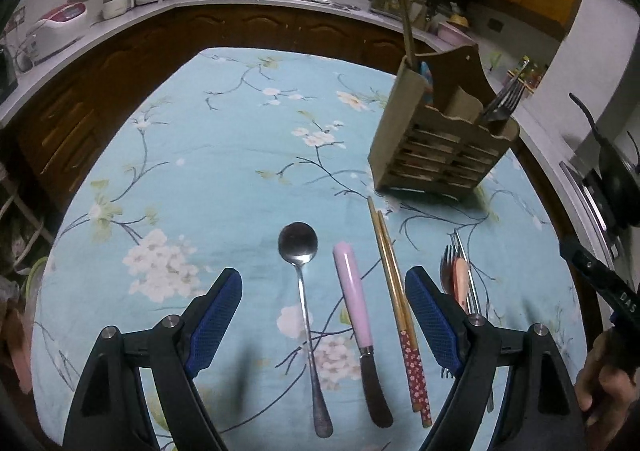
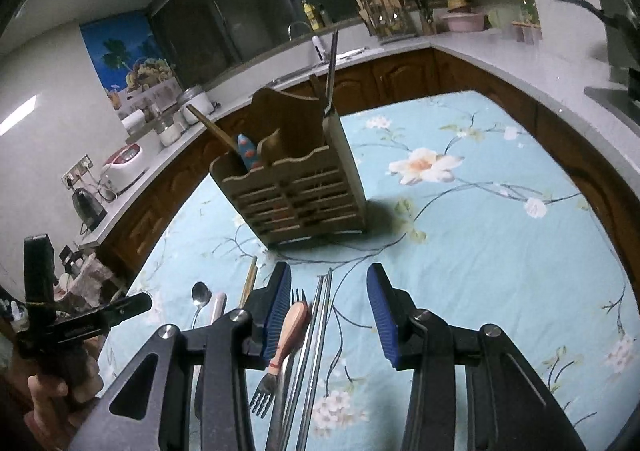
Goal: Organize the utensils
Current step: 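Withdraw both open grippers back over the remaining utensils, then close left gripper on the pink-handled knife while right gripper grasps an orange-handled fork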
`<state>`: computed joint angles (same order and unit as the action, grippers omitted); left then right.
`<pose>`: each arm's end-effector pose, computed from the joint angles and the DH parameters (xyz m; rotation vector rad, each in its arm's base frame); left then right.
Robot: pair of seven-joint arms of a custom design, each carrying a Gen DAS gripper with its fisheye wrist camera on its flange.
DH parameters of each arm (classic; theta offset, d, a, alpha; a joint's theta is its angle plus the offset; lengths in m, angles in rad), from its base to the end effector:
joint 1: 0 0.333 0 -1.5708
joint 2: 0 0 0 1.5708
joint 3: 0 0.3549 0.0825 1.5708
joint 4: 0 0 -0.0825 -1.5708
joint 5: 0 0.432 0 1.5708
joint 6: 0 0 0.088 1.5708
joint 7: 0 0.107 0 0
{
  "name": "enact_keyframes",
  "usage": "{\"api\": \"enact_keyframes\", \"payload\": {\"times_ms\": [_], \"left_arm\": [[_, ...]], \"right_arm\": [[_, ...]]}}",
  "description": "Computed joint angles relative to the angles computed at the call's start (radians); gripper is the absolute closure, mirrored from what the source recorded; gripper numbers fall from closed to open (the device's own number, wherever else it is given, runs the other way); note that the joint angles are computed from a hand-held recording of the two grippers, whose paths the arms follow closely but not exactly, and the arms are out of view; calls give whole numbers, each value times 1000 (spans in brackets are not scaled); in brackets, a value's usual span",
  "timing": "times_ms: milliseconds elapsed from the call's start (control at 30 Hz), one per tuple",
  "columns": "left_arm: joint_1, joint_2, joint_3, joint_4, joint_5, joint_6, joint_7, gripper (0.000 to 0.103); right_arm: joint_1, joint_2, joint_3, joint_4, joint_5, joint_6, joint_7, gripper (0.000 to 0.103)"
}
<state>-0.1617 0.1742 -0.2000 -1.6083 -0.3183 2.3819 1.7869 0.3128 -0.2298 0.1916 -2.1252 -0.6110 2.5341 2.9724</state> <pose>0.6715 -0.2445 0.6223 -1.5651 2.3613 -0.9654 0.4919 0.2889 0.5996 -1.2348 2.0620 -0.5433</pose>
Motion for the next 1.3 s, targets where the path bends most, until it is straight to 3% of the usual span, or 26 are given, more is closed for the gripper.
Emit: {"api": "enact_keyframes", "payload": {"times_ms": [333, 433, 567, 1300], "left_arm": [[-28, 58, -1, 57, 78, -50, -25, 22], [-36, 77, -2, 77, 96, -61, -31, 31], [-45, 108, -1, 113, 118, -88, -44, 43], [-67, 234, -2, 250, 151, -185, -64, 51]], "right_arm": [[31, 45, -34, 15, 157, -7, -136, 64], [38, 62, -41, 27, 198, -12, -179, 65], [43, 93, -53, 51, 258, -26, -240, 74], [69, 230, -67, 145, 471, -8, -444, 72]]}}
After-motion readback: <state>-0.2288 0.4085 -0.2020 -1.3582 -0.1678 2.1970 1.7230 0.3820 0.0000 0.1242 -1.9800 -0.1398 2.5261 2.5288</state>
